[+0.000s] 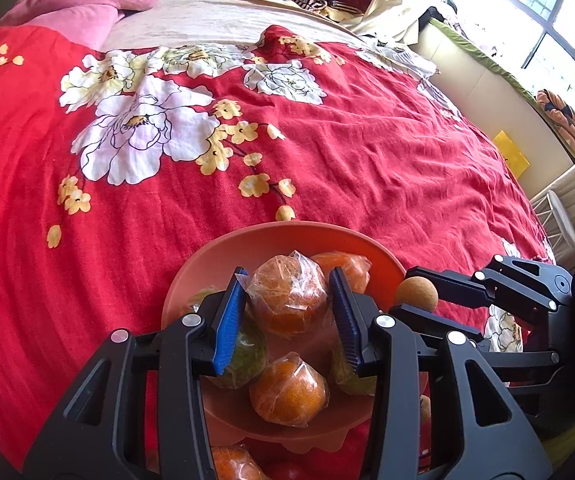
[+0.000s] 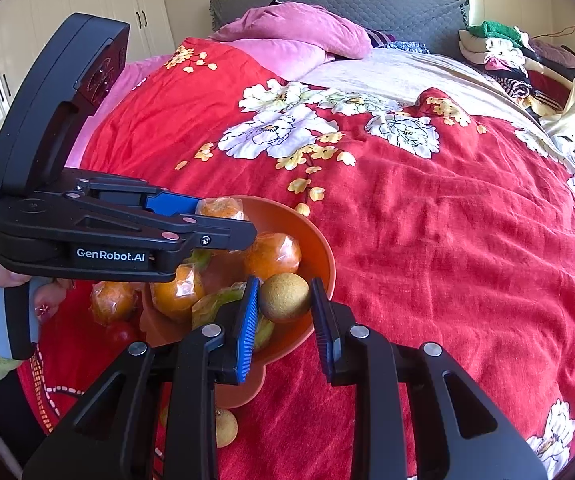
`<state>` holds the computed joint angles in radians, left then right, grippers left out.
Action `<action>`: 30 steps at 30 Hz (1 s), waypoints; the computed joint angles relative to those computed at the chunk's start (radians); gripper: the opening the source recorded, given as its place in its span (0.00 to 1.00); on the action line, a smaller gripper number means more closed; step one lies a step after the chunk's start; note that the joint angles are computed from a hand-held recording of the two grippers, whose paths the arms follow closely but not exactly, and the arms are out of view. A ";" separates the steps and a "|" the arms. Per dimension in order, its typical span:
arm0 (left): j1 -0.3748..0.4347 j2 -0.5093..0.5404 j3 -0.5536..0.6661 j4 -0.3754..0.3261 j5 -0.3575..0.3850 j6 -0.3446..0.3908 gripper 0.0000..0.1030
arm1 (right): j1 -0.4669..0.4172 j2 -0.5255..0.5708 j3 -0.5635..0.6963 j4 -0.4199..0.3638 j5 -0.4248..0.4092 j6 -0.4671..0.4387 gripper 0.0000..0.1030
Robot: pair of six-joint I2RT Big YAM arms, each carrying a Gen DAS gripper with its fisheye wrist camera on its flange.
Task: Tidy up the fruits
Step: 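Lower both fruits into the pink bowl and open both tools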
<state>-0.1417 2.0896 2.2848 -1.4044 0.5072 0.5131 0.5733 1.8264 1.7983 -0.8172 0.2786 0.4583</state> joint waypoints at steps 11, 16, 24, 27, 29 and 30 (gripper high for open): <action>-0.004 0.034 0.055 -0.016 -0.006 -0.009 0.33 | -0.008 0.020 0.018 -0.011 -0.006 -0.001 0.24; -0.004 0.037 0.055 -0.015 -0.009 -0.010 0.33 | -0.009 0.022 0.020 -0.010 -0.006 -0.003 0.25; -0.005 0.037 0.052 -0.012 -0.008 -0.009 0.33 | -0.008 0.017 0.011 0.001 -0.006 0.002 0.27; -0.005 0.036 0.052 -0.012 -0.008 -0.011 0.33 | -0.004 0.011 0.004 0.003 0.002 0.005 0.32; -0.005 0.036 0.050 -0.012 -0.007 -0.009 0.33 | -0.003 0.006 -0.001 0.006 0.005 0.012 0.34; -0.005 0.035 0.049 -0.011 -0.008 -0.010 0.33 | -0.002 0.001 -0.005 0.009 0.007 0.017 0.35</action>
